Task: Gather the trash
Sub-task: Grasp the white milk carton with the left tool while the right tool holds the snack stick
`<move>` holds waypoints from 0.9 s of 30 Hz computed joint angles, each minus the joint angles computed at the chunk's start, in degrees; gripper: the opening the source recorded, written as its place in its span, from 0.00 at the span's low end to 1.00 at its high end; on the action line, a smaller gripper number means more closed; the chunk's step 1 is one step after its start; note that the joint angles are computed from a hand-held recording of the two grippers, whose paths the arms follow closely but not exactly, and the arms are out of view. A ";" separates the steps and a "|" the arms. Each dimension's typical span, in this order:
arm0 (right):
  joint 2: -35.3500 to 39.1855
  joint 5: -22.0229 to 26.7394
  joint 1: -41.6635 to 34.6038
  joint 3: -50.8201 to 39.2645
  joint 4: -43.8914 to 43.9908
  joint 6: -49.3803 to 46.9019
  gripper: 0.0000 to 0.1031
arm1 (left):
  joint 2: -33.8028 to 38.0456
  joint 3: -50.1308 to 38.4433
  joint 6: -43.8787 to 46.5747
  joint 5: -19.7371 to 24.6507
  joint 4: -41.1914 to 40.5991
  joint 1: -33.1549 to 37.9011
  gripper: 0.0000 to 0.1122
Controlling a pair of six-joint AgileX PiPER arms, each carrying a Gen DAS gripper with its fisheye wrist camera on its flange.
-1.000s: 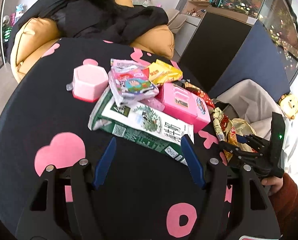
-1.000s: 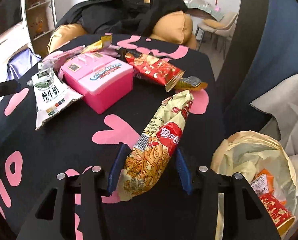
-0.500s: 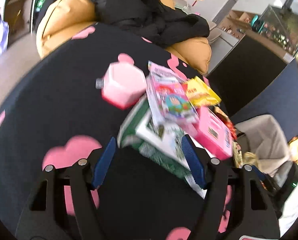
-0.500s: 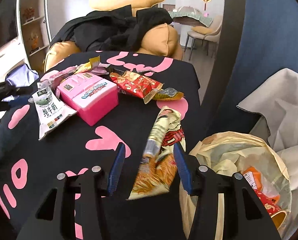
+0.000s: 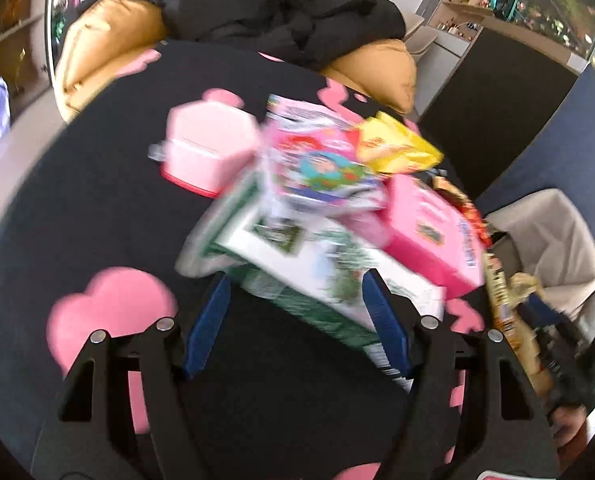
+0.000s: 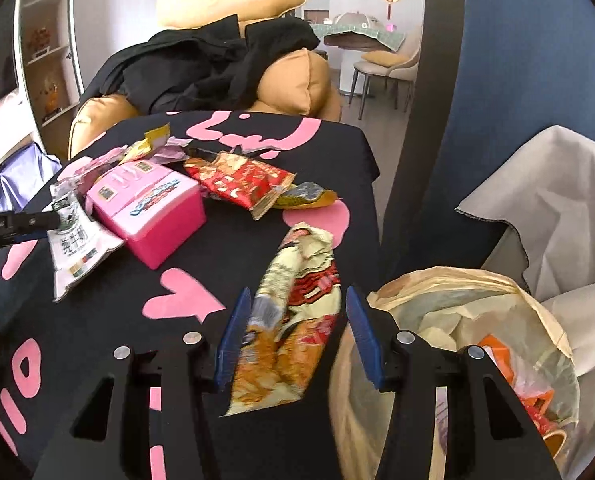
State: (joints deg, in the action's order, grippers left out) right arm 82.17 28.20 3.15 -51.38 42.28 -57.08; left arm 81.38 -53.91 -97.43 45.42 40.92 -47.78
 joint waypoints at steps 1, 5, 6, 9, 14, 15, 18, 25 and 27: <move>1.11 0.68 -0.48 -0.99 0.77 -0.19 0.46 | -1.43 1.26 0.79 0.11 0.06 0.54 0.58; 6.46 3.52 -1.13 -5.75 2.53 1.91 0.46 | -4.85 2.54 3.72 4.56 0.27 2.09 0.58; 8.25 3.69 -0.61 -7.42 1.36 4.16 0.46 | -5.68 2.68 3.96 5.13 0.54 2.32 0.58; 11.14 2.99 0.92 -9.95 -2.25 9.37 0.46 | -10.47 5.04 6.14 -0.49 -1.91 4.37 0.58; 14.62 4.53 0.86 -12.50 -2.32 12.99 0.46 | -9.34 3.94 6.21 -3.97 -6.22 2.64 0.58; 15.15 5.85 0.61 -12.89 -2.32 13.69 0.46 | -8.68 3.85 5.28 -5.00 -7.09 2.40 0.58; 13.82 6.13 0.12 -10.49 0.81 9.45 0.42 | -5.52 2.44 2.52 -8.02 -9.07 1.80 0.58; 8.84 2.88 0.42 -6.15 0.57 5.81 0.25 | 6.68 -10.26 1.92 4.42 -6.38 0.55 0.58; 7.82 3.36 0.08 -5.68 1.56 4.68 0.25 | 10.61 -14.67 4.52 9.87 -6.10 0.29 0.59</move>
